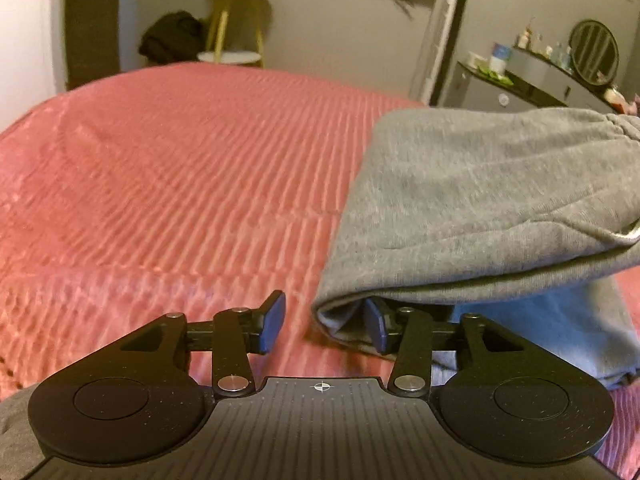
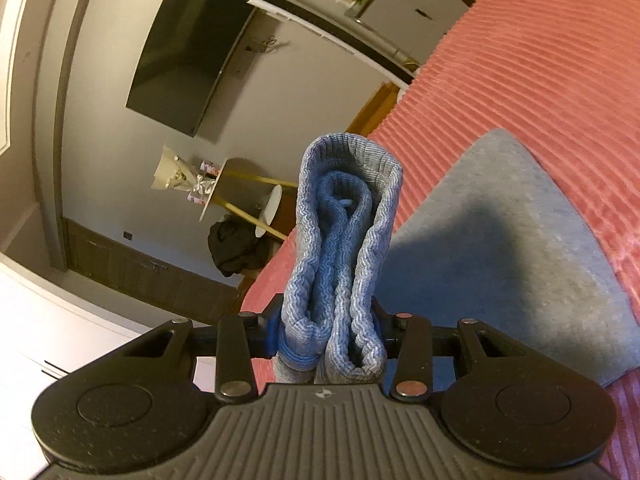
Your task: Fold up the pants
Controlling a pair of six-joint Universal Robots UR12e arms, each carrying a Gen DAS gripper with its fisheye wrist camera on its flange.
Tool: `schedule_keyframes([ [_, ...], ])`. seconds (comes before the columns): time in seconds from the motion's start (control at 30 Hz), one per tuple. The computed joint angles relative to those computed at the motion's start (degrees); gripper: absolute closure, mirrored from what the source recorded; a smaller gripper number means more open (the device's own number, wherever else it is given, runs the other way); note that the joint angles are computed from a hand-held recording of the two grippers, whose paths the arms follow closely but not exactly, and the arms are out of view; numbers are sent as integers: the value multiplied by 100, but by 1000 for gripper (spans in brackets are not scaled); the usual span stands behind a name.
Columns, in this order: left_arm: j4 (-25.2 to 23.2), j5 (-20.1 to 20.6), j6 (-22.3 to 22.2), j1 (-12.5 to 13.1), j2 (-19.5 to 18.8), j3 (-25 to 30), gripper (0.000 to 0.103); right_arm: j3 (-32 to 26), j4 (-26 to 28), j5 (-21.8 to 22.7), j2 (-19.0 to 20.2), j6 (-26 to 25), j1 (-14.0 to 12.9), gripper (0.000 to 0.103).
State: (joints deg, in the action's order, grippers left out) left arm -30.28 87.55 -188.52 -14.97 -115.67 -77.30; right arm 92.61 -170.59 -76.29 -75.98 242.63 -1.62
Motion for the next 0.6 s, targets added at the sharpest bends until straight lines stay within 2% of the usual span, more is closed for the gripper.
schedule_keyframes([
  [0.1, -453, 338, 11, -61, -110, 212, 45, 54, -32, -9, -27, 78, -35, 63],
  [0.17, -476, 475, -105, -75, -134, 243, 39, 78, -96, -28, -30, 100, -48, 63],
  [0.27, -272, 314, -194, -30, -106, 164, 39, 126, -139, 2, -47, 134, -87, 63],
  [0.4, -76, -30, 87, 8, -151, 133, 39, 292, -229, -78, -104, 385, -138, 63],
  [0.47, -17, -188, 272, 0, -211, 173, 43, 386, -250, -99, -136, 452, -161, 63],
  [0.53, -95, -370, 364, 12, -278, 253, 55, 483, -224, -131, -177, 403, -165, 62],
  [0.6, -152, -522, 393, 57, -336, 323, 63, 595, -220, -119, -221, 380, -172, 62],
])
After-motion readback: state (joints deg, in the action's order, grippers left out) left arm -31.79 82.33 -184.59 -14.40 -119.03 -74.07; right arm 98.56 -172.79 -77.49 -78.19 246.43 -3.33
